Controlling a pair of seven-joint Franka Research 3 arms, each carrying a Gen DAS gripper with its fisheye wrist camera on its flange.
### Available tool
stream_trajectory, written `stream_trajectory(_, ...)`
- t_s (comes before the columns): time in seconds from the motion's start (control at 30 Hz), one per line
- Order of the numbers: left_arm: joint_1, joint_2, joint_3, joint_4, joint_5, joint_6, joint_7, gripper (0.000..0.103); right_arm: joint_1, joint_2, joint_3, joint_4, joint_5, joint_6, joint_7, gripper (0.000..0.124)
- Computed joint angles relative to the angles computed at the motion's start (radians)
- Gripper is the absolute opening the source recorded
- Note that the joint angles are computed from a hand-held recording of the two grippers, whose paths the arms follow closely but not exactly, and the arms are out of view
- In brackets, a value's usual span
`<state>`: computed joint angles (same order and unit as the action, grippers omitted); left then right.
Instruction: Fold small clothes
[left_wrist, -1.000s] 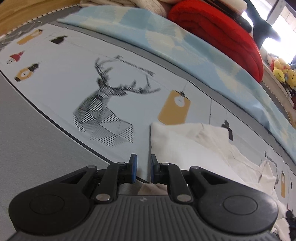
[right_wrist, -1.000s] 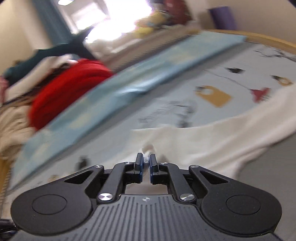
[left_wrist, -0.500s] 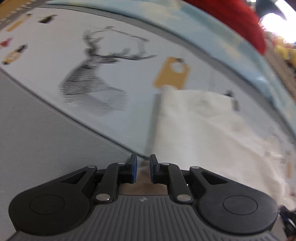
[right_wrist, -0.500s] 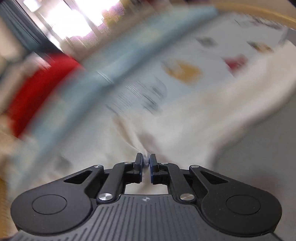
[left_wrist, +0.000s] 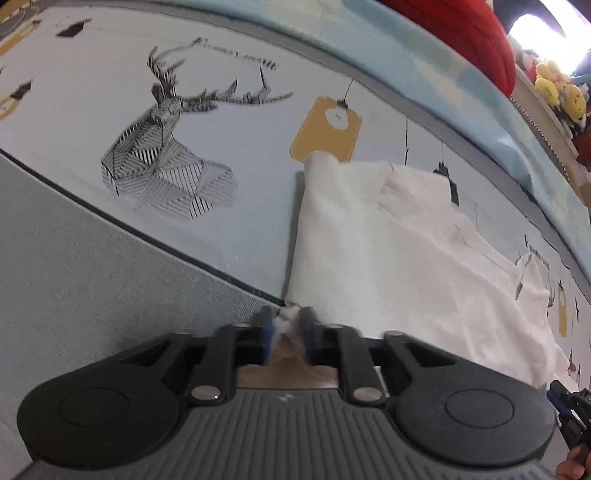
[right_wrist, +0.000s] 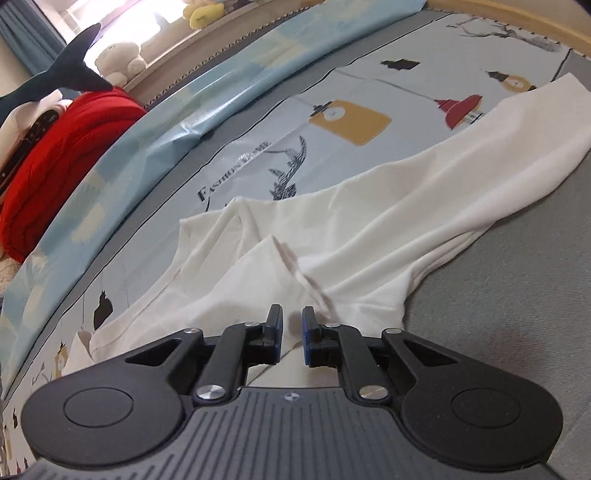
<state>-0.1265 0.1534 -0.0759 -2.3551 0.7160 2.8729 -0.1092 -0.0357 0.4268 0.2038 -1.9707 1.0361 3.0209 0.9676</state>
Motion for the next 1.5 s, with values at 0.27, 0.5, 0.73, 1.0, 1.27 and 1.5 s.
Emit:
stream_trajectory(0.27,0.044,-0.038,-0.003,-0.046,0.067,0.042,-0.102,0.003,0.034,0.007,-0.039,0.005,-0.079,-0.058,0.060,0.011)
stream_trajectory(0.5,0.024,0.018,-0.027,0.011,-0.056,0.055,0.115,0.028,0.024,0.019,-0.044,0.015,-0.117,-0.065,0.115,0.011)
stream_trajectory(0.73,-0.025,-0.003,0.012,0.018,0.044,-0.065,0.054,0.000,0.019,0.023,-0.044,0.025,-0.137,-0.077,0.139,0.011)
stream_trajectory(1.0,0.020,-0.020,-0.029,-0.003,-0.090,-0.127,0.129,0.000,0.003,0.029,-0.031,0.034,-0.135,-0.079,0.121,0.011)
stream_trajectory(1.27,0.012,-0.063,0.007,-0.008,0.274,-0.027,-0.201,0.000,-0.120,0.009,0.148,0.029,0.126,0.084,-0.179,0.000)
stream_trajectory(1.5,0.047,0.003,-0.061,0.019,-0.093,-0.123,0.143,0.006,-0.020,0.006,0.005,0.046,0.036,-0.084,-0.089,0.003)
